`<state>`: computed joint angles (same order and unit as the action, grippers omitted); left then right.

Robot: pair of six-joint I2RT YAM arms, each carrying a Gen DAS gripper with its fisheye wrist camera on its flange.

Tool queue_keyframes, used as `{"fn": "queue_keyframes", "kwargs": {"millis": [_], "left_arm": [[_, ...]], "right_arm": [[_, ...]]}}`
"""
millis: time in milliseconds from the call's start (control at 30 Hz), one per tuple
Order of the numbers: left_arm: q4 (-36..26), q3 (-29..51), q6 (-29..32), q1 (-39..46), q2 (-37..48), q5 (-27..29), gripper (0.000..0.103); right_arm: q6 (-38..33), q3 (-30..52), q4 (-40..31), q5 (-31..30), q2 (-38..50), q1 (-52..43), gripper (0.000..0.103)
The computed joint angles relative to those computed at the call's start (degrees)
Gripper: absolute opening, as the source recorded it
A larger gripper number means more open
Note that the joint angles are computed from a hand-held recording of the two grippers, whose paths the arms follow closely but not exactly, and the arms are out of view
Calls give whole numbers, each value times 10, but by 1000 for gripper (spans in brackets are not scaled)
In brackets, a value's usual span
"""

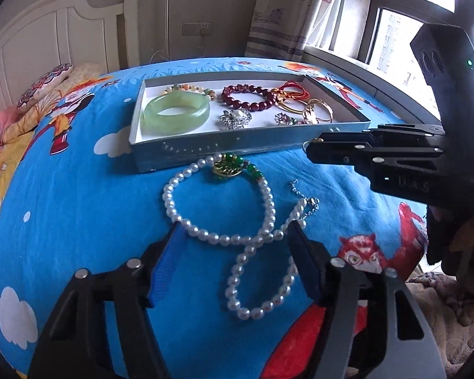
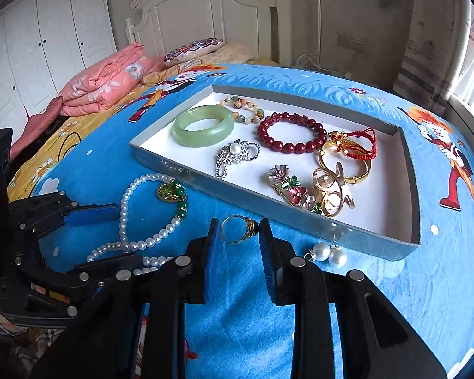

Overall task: Organize jewelry
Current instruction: 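Move the right tool to the gold ring while the left tool moves to the pearl necklace, then grasp the gold ring with the right tool while the left tool lifts the green-pendant pearl necklace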

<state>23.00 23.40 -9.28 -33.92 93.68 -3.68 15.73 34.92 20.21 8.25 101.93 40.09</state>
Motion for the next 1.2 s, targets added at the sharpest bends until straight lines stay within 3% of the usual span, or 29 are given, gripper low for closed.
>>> {"fn": "queue_keyframes", "kwargs": {"millis": [33, 133, 367, 667, 933, 1200], "left_arm": [[8, 2, 7, -12, 8, -15, 54], [15, 5, 36, -50, 17, -68, 7], [18, -14, 37, -34, -30, -60, 7], [-101, 26, 82, -18, -194, -86, 7], [-166, 106, 126, -32, -234, -115, 7], [-214, 208, 162, -30, -221, -124, 7]], "right_arm": [[0, -3, 3, -2, -3, -4, 26], [0, -16, 12, -9, -14, -16, 26], [0, -41, 29, -21, -38, -22, 26], [-7, -78, 27, -27, -115, -36, 26], [-15, -94, 19, -38, -158, -64, 26], [-24, -100, 18, -53, -168, -107, 26]]}}
